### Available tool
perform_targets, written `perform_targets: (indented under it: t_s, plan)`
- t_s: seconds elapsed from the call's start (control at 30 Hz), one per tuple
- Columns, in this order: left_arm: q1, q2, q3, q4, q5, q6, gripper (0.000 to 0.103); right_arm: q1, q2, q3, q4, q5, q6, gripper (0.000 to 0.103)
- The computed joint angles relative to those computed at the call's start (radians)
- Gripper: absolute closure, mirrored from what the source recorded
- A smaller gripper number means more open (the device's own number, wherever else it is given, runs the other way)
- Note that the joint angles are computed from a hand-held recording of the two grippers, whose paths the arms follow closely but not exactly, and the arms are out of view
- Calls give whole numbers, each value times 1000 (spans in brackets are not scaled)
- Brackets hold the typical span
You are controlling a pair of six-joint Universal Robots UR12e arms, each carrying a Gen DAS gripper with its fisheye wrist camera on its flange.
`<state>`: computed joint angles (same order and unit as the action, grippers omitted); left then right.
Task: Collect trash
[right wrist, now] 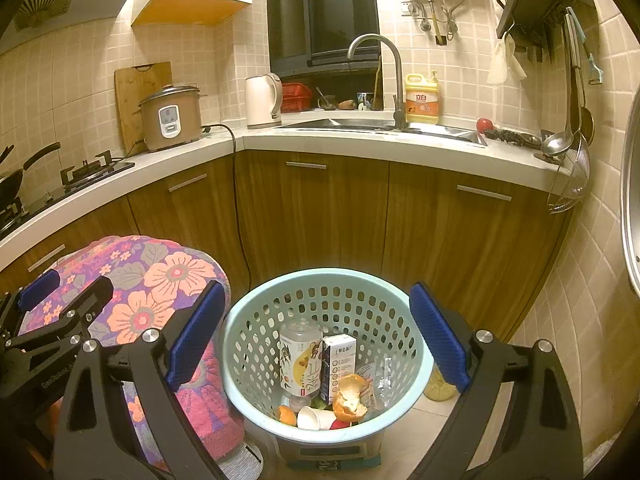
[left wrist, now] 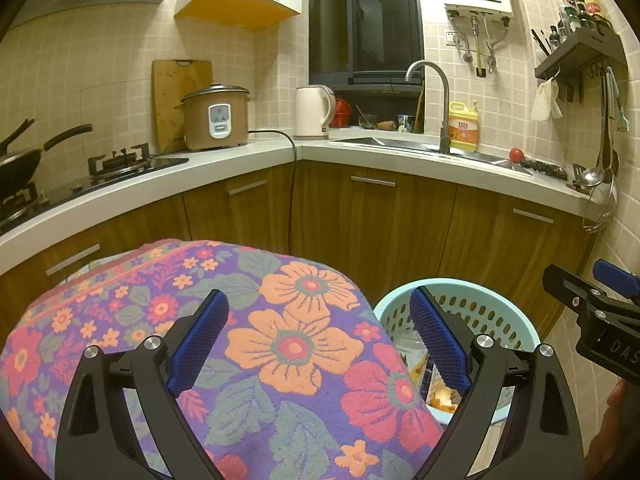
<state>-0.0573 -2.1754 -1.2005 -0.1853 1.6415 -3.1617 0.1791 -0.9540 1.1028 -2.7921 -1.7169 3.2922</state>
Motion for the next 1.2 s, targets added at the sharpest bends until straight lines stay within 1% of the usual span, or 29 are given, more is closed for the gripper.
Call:
perform_targets:
  t_s: [0.07, 0.33, 0.43, 1.2]
  plan:
    - [0, 0, 0, -2, 0, 0, 11, 0, 0, -1, 1, 0, 1, 14]
    - [1, 1, -2, -5, -8, 7, 11, -1, 2, -2, 1, 4, 2, 14]
    - [2, 2, -1, -12, -12, 7, 9, -2, 2, -2, 2, 5, 2, 14]
    - [3, 2, 1, -19, -18, 9, 8, -2, -1, 5, 1, 4, 5, 14]
